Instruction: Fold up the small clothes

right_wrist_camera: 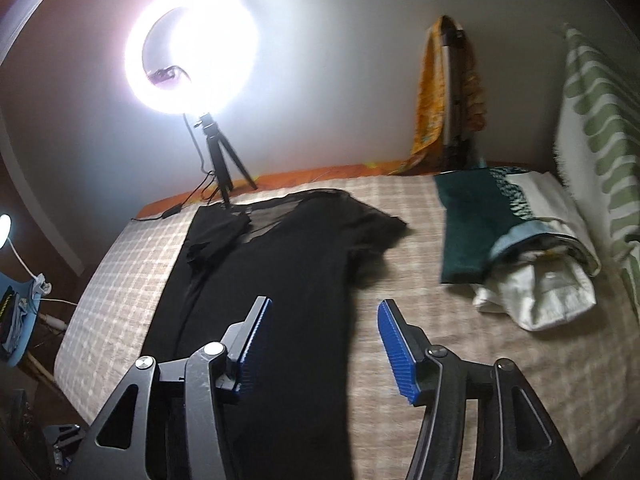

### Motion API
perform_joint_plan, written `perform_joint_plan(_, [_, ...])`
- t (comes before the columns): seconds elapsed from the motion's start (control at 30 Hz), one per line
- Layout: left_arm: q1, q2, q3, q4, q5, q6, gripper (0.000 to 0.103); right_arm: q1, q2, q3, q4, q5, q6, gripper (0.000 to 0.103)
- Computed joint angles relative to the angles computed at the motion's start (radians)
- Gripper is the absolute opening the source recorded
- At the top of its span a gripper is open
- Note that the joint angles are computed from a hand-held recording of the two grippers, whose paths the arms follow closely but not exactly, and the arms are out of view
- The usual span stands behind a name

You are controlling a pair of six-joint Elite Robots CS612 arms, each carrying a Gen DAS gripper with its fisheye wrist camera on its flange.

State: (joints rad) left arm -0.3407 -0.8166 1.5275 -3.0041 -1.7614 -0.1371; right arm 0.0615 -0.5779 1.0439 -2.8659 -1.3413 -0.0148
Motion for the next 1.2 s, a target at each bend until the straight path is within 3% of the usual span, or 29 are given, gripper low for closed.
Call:
perform_joint_plan(0.23, [-0.042,0.013,-0.022,-0.013,0.025,0.026,0.044,-0.035,0.017,-0.018,0.034,0.045,0.036,0.058])
perform_joint_plan(0.6, [-0.108,0.055,-0.116,0.009,-0.005,0.058,0.044,-0.071,0.054,-0.083,0.114,0.143,0.082,0.058])
perform_joint_plan(0.97, [-0.169,0.113,-0.19,0.124,0.033,0.217,0.045,-0.099,0.083,-0.182,0.215,0.185,0.028,0.059])
perform_joint_plan(1.07, [-0.173,0.125,-0.209,0.164,0.029,0.227,0.053,-0.101,0.09,-0.215,0.25,0.172,0.002,0.059])
perform_joint_plan(1.2, [-0.184,0.134,-0.212,0.166,0.065,0.257,0.055,-0.101,0.11,-0.265,0.288,0.172,-0.02,0.059])
